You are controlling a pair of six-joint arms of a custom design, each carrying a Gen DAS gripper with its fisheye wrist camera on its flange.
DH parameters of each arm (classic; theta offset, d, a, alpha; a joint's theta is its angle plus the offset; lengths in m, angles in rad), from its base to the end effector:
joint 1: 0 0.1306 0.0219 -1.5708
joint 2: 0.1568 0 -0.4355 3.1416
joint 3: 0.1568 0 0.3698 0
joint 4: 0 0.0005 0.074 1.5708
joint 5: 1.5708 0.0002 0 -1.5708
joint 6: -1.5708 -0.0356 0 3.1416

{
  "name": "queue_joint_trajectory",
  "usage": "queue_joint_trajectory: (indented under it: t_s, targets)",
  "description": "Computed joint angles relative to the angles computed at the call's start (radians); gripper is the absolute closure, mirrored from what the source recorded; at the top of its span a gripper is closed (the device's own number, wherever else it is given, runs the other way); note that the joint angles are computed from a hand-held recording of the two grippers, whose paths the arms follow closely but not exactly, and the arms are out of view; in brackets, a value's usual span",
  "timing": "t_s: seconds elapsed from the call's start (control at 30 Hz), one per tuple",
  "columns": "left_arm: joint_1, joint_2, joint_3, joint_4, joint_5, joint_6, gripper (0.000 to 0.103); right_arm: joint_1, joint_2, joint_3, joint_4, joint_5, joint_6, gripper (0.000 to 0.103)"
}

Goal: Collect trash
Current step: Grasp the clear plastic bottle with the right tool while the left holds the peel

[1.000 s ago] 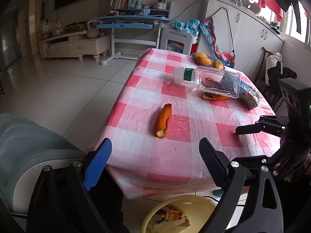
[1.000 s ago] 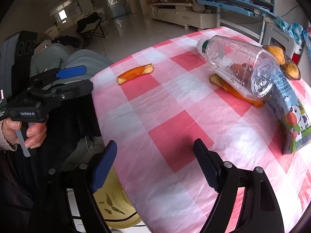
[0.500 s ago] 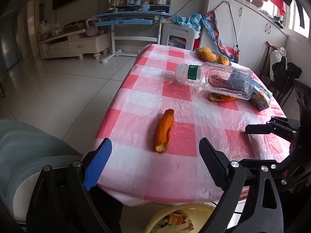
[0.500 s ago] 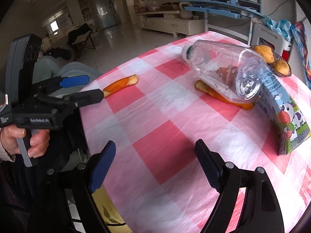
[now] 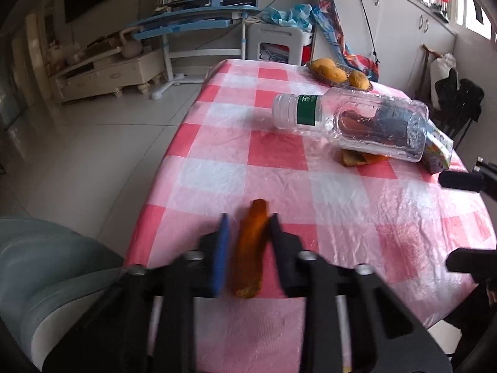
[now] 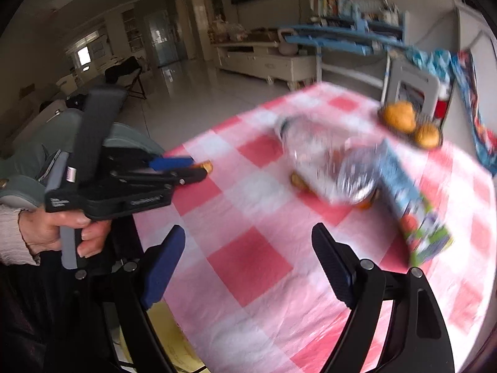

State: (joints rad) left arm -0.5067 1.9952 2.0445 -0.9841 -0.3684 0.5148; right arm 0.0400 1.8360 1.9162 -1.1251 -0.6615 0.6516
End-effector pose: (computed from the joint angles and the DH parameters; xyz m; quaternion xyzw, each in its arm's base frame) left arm 0.6127 -0.3260 0.4264 -0.0610 0.9336 0.0015 0.3532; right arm 0.6186 0.0461 0.4691 -0.3890 0.8306 0.2250 0.3288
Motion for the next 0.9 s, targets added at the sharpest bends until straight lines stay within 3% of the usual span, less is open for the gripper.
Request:
queue_joint_trajectory:
  t_s: [0.23,0.33,0.5,0.57,0.6,0.67,0.73,0.9]
  targets:
    - [0.018,-0.056,-0.092,0.139,0.064,0.053,0.087,0.035,0.063,0.208,-0.035,0.043,0.050,0.023]
    - [0.023,-0.081,-0.130,0.183,0.061,0.080,0.087,0.064,0.164,0.387,-0.131,0.141,0.080,0.023]
    - [0.038,-0.094,-0.151,0.191,0.066,0.129,0.087,0.090,0.379,0.750,-0.398,0.272,0.106,0.023]
    - [0.042,-0.096,-0.157,0.197,0.066,0.136,0.087,0.097,0.392,0.750,-0.399,0.312,0.114,0.023]
    - [0.042,-0.100,-0.163,0.203,0.064,0.137,0.087,0.098,0.369,0.701,-0.360,0.321,0.113,0.023]
    - [0.040,-0.104,-0.168,0.210,0.056,0.137,0.087,0.097,0.317,0.596,-0.279,0.309,0.098,0.037]
    - [0.040,-0.104,-0.168,0.214,0.056,0.138,0.087,0.097,0.261,0.492,-0.205,0.299,0.100,0.045]
    - [0.038,-0.108,-0.174,0.213,0.050,0.146,0.087,0.110,0.160,0.317,-0.147,0.254,0.190,0.046]
